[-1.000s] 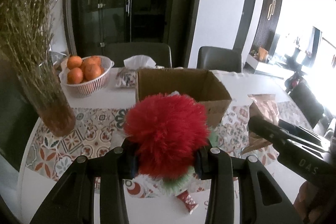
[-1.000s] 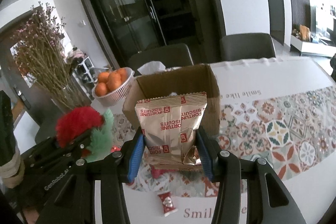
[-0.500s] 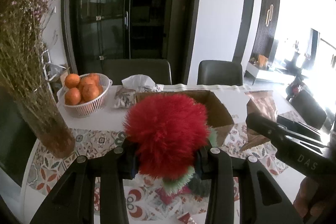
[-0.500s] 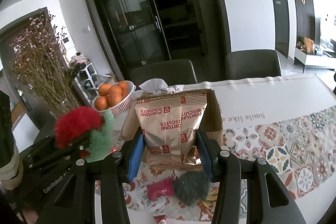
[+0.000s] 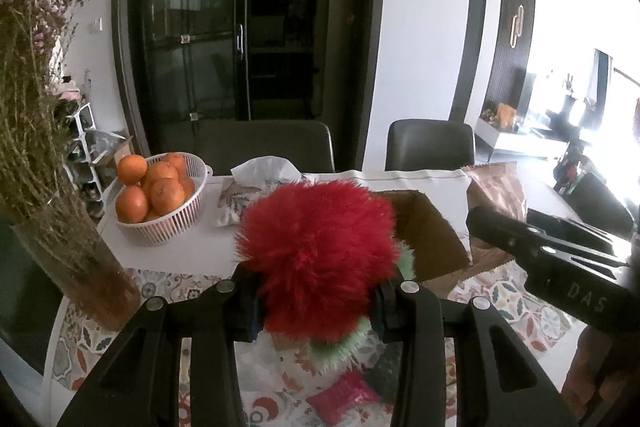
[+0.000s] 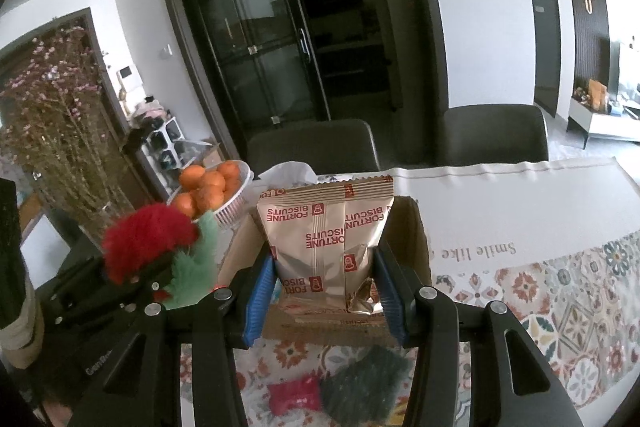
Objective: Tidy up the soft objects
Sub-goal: 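Carry the red fluffy toy with the left tool while the right tool carries the biscuit packet to the box, then open both tools to drop the fluffy toy and biscuit packet into the box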
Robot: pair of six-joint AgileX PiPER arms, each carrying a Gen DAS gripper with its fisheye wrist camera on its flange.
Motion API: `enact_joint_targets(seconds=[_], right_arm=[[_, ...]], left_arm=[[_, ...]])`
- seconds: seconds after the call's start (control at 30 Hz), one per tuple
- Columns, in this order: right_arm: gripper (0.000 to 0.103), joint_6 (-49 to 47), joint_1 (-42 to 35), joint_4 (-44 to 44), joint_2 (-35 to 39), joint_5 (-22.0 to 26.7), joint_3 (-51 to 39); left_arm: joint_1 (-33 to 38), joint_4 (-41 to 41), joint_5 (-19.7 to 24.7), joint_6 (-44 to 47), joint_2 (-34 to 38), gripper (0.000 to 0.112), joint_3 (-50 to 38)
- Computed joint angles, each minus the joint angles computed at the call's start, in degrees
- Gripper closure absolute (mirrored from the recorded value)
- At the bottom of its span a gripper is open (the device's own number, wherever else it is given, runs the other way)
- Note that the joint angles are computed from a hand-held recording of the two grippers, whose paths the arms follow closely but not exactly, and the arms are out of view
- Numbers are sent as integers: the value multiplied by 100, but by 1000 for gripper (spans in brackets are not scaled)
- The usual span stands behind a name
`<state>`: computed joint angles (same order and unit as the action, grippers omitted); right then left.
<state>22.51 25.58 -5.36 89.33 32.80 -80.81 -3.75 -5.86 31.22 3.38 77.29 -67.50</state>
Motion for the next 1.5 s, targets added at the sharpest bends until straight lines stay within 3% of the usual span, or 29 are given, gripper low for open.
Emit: enact_joint_targets(seconds=[0.63,1.3,1.37,1.43,1.5], right_arm=[[54,-1059,-478,1068,1778,1148,-2083],[54,-1308,-703,1554,2966,1975,-3172],[50,-1296,-724,1607,3101,2158,-3357],[29,-1319,-748,1696,3177,2251,-3452],[26,-1220,-735,1636,3070,2046,-3255]], left_arm=[[52,-99,266,185,1432,73,-1147],[-170,416,738,81,2505,69,-1731],[-173,421,850,136,2566,59,-1795],[-213,609,875,-10,2569,49,-1777],[-241,787,779,-161,2488,48,-1664]])
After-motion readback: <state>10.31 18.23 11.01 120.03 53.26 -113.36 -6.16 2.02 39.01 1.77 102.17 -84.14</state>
